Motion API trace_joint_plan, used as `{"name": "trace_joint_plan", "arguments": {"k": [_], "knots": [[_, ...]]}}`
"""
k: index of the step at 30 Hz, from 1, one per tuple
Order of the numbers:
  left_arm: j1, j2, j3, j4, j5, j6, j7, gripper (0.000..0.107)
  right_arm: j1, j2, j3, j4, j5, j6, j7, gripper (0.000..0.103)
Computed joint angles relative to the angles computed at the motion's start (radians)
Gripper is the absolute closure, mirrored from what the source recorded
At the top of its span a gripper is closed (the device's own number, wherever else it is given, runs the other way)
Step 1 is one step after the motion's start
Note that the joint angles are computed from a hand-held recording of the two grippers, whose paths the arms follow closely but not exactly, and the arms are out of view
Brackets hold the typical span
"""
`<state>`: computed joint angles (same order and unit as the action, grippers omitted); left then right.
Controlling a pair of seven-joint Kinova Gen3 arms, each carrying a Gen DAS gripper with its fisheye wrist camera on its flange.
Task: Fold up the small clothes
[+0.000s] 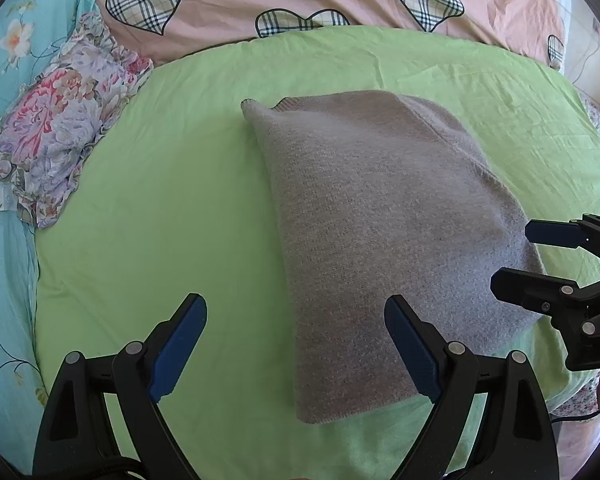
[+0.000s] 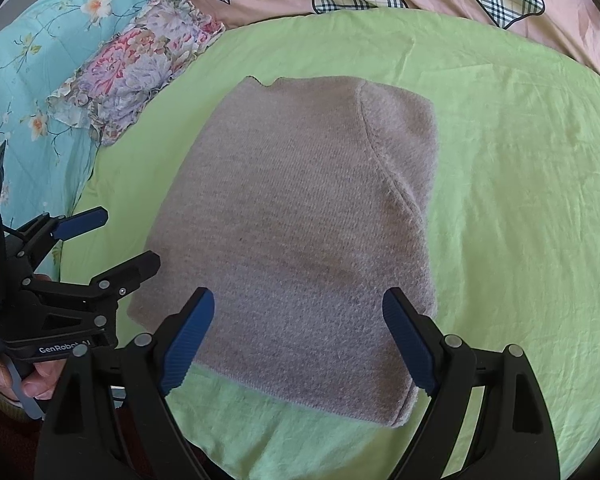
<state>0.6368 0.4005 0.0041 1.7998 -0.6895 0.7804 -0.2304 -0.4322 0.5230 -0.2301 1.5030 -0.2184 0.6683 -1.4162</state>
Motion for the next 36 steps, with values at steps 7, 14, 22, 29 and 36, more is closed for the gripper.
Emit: {"name": "trace_joint_plan", "arguments": {"k": [7,14,22,29,36], "knots": [[0.003,-0.001,0.001,0.000,-0.006,-0.002,0.000,0.016,-0.003,-0.003,0.001,0.008,0.001,-0.007,-0.002,0.017],[0.006,-0.002,0.001,0.003,-0.010,-0.004,0.003,0.016,0.000,-0.003,0.000,0.008,-0.001,-0.006,0.000,0.017],[0.007,-0.002,0.002,0.003,-0.012,-0.003,0.004,0.016,0.003,-0.005,-0.003,0.013,-0.004,-0.012,0.003,0.016],[0.006,-0.005,0.002,0.007,-0.014,-0.007,0.003,0.016,0.008,-0.008,-0.004,0.021,-0.011,-0.024,0.005,0.016],[0.006,-0.008,0.003,0.011,-0.019,-0.009,0.004,0.016,0.005,-0.002,-0.004,0.011,-0.009,-0.011,0.008,0.016]]}}
